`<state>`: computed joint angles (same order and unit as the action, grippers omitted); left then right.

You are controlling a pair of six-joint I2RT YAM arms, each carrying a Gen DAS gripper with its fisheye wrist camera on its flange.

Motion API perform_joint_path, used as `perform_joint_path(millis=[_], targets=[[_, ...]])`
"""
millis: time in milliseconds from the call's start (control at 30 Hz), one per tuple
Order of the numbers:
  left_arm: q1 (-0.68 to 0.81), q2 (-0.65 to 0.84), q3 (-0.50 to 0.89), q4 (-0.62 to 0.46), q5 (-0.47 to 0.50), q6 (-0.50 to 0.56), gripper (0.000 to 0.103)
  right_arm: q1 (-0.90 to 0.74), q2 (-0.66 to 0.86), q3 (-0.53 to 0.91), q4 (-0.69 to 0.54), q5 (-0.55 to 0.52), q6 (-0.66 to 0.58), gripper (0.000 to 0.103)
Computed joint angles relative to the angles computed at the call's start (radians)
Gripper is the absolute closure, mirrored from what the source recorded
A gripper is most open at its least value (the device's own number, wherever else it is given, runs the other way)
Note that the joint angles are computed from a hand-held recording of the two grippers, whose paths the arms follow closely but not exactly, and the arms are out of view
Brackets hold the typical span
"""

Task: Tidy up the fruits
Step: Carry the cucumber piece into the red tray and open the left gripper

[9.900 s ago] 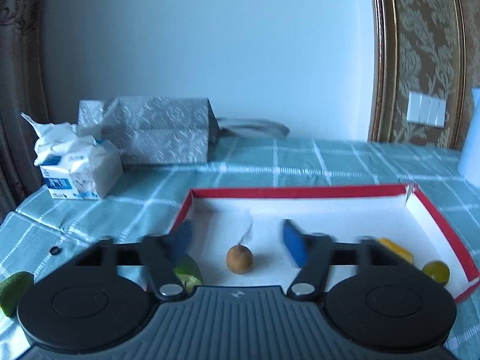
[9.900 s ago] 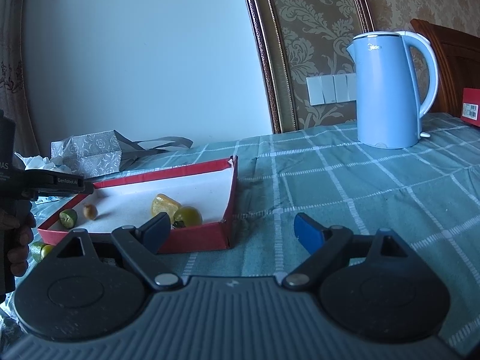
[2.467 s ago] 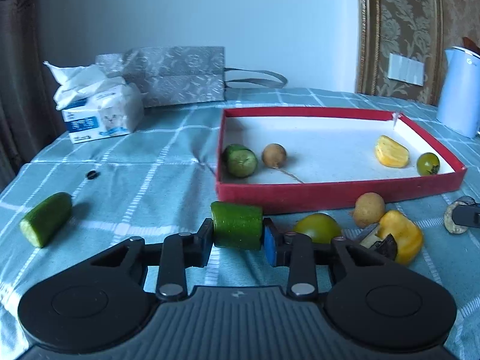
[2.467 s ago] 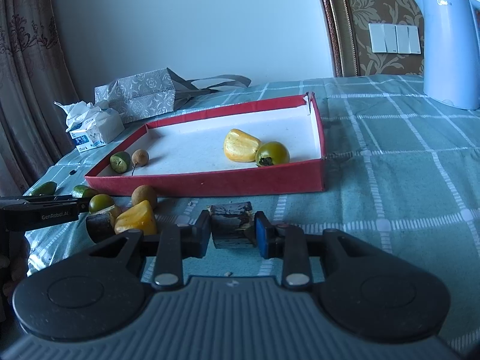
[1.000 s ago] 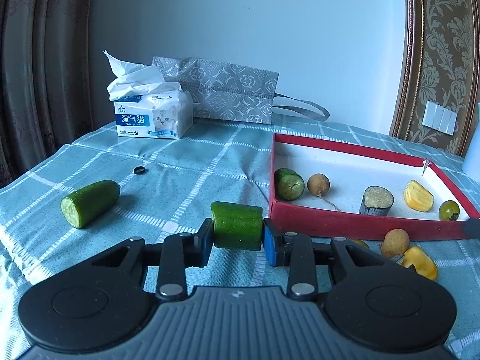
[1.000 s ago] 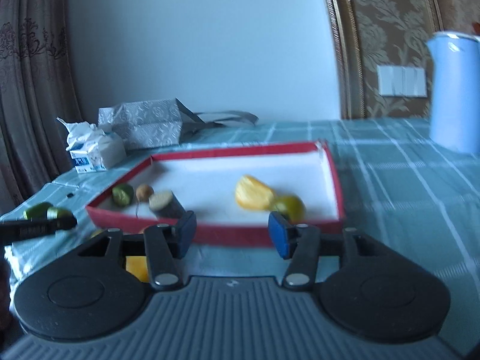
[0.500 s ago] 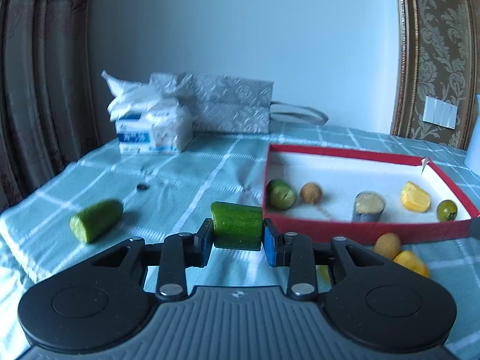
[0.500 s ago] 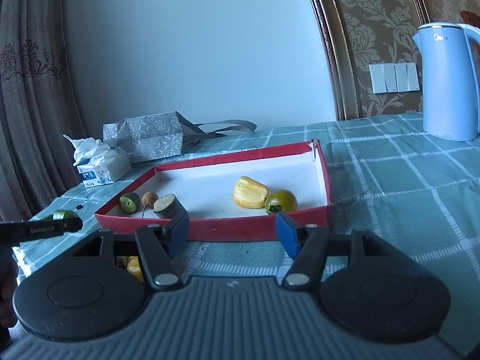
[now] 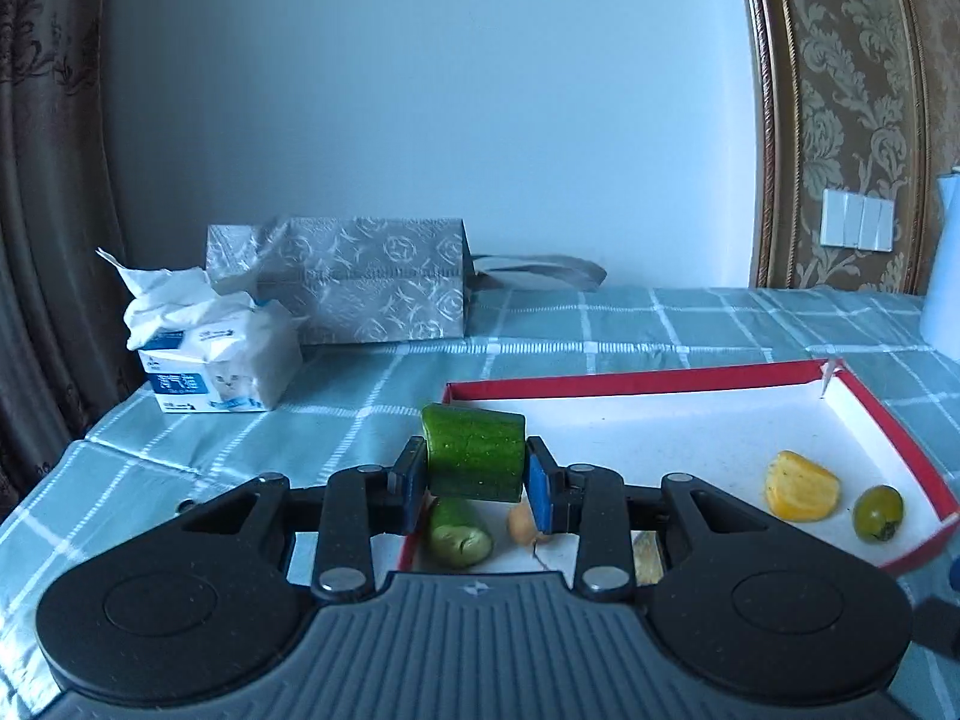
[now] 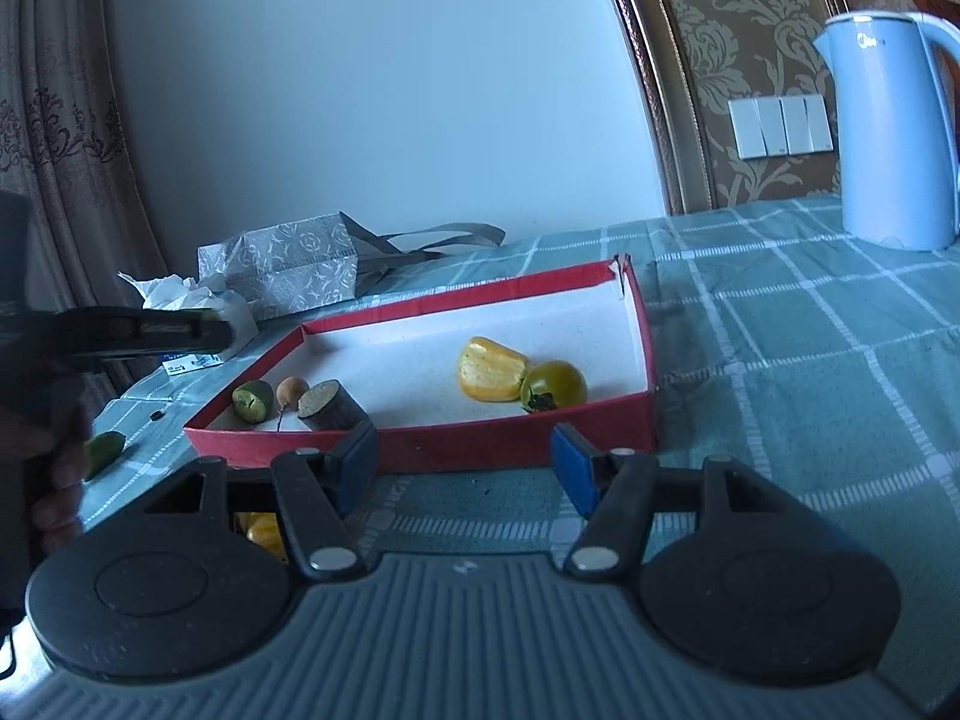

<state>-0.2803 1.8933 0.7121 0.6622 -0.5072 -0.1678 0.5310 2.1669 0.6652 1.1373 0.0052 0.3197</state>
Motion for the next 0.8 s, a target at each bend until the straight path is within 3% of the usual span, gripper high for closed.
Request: perform_joint_path(millis=[233, 500, 567, 633, 800], targets=[[0.025, 0.074, 0.101, -0.068, 0.059, -0.008, 0.069, -0.006, 0.002, 0.009, -0.015, -0.012, 0.007, 0.042], [0.032, 0.110, 0.137, -0.061, 0.041, -0.011, 0.067, -0.007, -0.001, 0.013, -0.028, -0.015, 0.006, 0.042], [0.035, 0.107, 0.134, -0.062, 0.043, -0.023, 0.055, -0.007, -0.001, 0.014, -0.032, -0.015, 0.010, 0.042], [0.031, 0.102, 0.116, -0.028, 0.029, -0.024, 0.030, -0.009, 0.000, 0.017, -0.035, -0.019, 0.014, 0.042], [0.028, 0.054, 0.050, 0.020, 0.019, -0.023, 0.029, -0.012, 0.003, 0.014, -0.027, -0.024, 0.013, 0.042]])
